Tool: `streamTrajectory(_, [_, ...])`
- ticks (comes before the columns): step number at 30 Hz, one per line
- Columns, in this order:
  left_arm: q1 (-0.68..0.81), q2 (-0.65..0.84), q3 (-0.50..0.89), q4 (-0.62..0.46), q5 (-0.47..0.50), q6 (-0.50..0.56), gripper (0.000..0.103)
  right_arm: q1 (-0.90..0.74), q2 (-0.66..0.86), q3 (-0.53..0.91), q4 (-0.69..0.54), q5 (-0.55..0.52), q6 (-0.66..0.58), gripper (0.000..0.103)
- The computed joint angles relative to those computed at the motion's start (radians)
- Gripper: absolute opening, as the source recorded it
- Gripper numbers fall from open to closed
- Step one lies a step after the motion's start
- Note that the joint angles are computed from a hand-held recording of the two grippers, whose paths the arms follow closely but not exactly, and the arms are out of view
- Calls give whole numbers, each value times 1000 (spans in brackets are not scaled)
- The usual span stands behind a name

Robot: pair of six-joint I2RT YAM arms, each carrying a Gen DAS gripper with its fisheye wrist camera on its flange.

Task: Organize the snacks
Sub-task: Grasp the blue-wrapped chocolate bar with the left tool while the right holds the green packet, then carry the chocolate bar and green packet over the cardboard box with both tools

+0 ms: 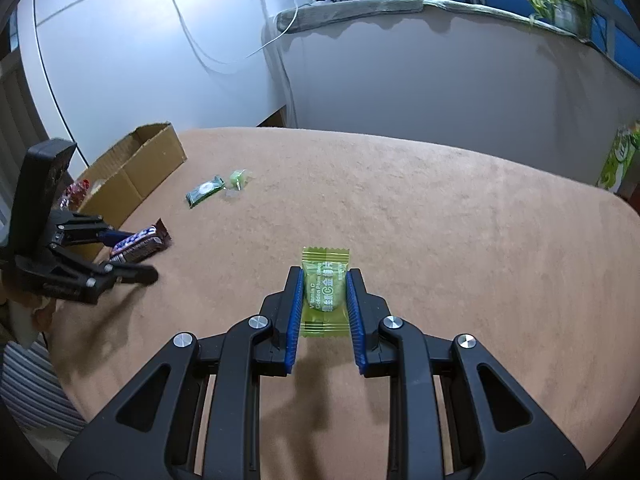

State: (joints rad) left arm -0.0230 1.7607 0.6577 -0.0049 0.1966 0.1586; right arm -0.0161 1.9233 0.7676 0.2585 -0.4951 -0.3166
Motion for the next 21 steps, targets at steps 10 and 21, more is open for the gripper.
streamTrajectory(10, [104,-54,-127,158,128,-29,26,-64,-22,-43,-2,-22,48,22])
streamTrajectory(21, [3,-367,-377,354,56,-160,26,-12,-245,-229,116,75,146,22])
